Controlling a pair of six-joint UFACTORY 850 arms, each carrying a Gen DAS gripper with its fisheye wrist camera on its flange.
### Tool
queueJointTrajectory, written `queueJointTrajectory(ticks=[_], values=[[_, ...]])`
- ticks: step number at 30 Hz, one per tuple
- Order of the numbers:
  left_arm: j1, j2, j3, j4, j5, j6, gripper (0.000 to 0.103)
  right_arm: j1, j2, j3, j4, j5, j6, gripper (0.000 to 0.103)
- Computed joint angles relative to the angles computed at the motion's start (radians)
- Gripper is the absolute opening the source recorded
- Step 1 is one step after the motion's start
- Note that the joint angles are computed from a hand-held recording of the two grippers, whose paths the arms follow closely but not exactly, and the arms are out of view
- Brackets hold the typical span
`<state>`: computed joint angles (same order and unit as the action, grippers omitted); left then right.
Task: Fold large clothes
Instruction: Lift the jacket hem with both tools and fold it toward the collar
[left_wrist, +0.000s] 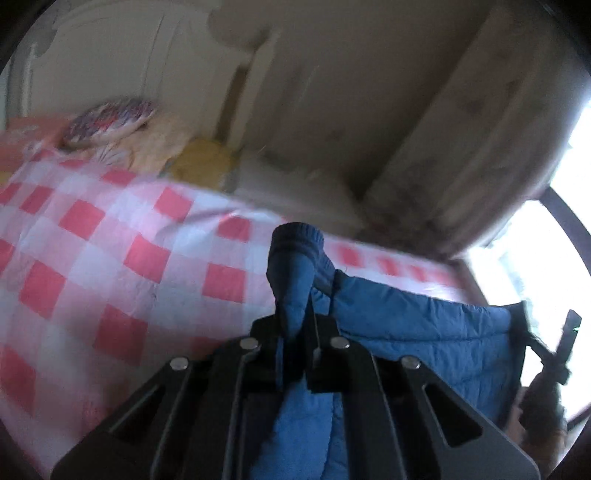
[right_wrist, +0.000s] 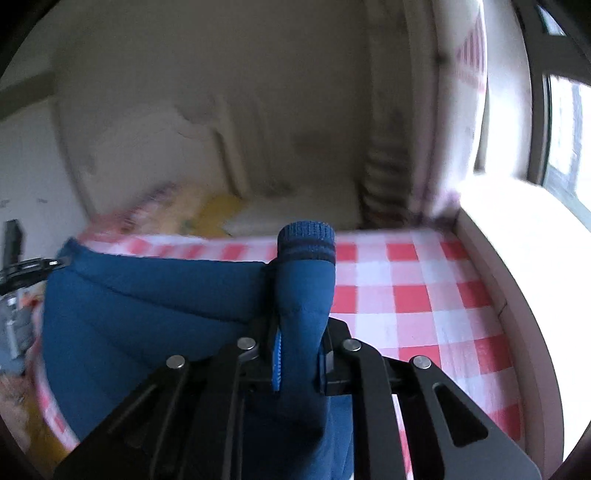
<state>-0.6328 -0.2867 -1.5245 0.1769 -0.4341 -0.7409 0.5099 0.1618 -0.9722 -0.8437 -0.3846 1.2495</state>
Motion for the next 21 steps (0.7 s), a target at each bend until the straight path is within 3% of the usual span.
queueJointTrajectory(ticks=[3,4,7,12,15,16,19,21], values=[[-0.014,-0.173,-0.133,0.091,-0.164,-0.08,0.012,-0.049,-0.172,-0.088,0.269,-0.06,-0.185,0.015],[-0.018,-0.2,-0.135,0.115,-0.184,-0.097,0.021,-0.052,-0.216,-0.091,0.289,-0.074,-0.196,0.016],[-0.029,-0.183,-0.066,0.262,-0.132,-0.243,0.026,-0.062,-0.213,-0.007,0.164,0.047,-0.001,0.017],[-0.041,-0.168,-0.043,0.364,-0.133,-0.341,0.03,-0.071,-0.197,0.028,0.043,0.086,0.147,0.017],[-0.046,-0.167,-0.045,0.405,-0.15,-0.392,0.052,-0.064,-0.198,0.034,-0.033,0.076,0.228,0.021],[-0.047,-0.144,-0.017,0.438,-0.126,-0.455,0.065,-0.076,-0.191,0.039,0.013,0.1,0.193,0.021],[-0.047,-0.067,0.062,0.682,-0.073,-0.768,0.084,-0.122,-0.157,0.06,0.309,0.166,-0.038,0.03],[-0.066,-0.007,0.105,0.878,-0.123,-0.978,0.097,-0.146,-0.098,0.088,0.476,0.2,-0.157,0.047]])
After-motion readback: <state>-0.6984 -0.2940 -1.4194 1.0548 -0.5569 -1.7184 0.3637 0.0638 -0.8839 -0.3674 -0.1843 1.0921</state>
